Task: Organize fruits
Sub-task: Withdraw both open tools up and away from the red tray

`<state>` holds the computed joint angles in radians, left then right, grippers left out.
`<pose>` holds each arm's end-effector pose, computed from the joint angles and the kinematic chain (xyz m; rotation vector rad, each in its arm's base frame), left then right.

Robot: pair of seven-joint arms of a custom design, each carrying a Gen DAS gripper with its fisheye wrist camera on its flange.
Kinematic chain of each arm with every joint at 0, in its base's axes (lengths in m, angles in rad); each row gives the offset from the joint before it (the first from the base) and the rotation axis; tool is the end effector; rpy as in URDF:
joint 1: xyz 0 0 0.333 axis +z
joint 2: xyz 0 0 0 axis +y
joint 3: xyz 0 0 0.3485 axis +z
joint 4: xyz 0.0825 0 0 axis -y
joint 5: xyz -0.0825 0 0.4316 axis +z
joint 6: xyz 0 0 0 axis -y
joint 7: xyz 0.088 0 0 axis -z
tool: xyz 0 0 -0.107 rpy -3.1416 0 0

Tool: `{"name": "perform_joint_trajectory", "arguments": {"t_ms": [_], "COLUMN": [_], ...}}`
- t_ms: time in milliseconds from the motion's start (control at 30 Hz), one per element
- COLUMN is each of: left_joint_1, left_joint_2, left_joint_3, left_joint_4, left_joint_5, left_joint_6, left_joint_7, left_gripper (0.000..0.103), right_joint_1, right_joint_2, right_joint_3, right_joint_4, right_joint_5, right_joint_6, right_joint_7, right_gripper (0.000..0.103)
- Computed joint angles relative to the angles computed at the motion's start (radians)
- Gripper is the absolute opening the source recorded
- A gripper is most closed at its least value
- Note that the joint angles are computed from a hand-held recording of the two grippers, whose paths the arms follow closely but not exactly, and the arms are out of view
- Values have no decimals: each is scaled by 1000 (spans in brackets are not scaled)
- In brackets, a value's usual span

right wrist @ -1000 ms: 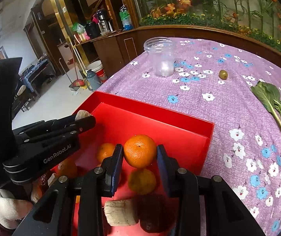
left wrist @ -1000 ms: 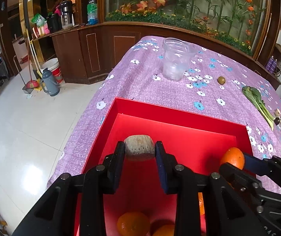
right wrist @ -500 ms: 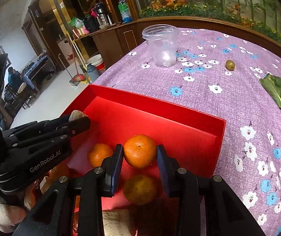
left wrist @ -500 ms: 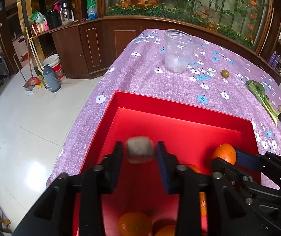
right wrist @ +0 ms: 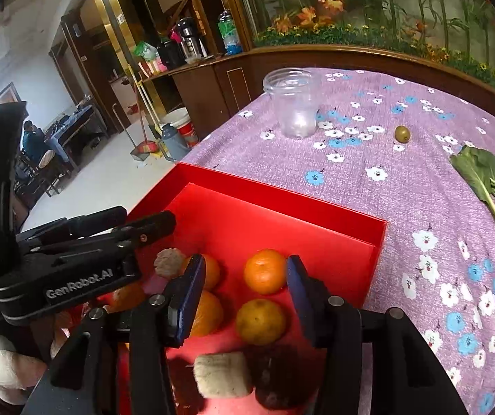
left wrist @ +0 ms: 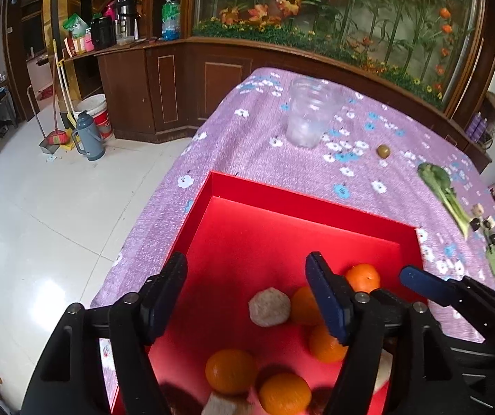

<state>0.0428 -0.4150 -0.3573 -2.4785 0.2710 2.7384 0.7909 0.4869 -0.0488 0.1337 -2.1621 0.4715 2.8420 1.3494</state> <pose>0.4634 -0.1736 0.5091 -2.0247 1.6043 -0.7169 0.5109 0.3371 0.5067 -2.0148 1.2715 -0.1911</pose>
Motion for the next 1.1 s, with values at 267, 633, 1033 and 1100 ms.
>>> {"name": "perform_joint_trajectory", "arguments": {"t_ms": [267, 633, 1033, 1100], "left_joint_1": [0, 52, 27, 19], "left_joint_2": [-136, -358, -516, -514], "left_joint_3": [-60, -255, -367, -381], "left_joint_4": [-72, -106, -79, -64], "left_joint_5": [-3, 109, 216, 226], "left_joint_6": [-30, -148, -373, -412], "left_joint_7": [-76, -309, -492, -507], "left_gripper": [76, 85, 101, 101], "right_joint_1": [18, 59, 134, 142], "right_joint_2": [-90, -277, -458, -483], "right_joint_3": [-16, -54, -121, -126], "right_joint_4": [-89, -285, -449, -468], "right_joint_5": [-34, -204, -354, -374], "right_joint_6": [34, 95, 144, 149], "right_joint_7": [45, 216, 362, 378], "right_gripper": [57, 63, 68, 69]}}
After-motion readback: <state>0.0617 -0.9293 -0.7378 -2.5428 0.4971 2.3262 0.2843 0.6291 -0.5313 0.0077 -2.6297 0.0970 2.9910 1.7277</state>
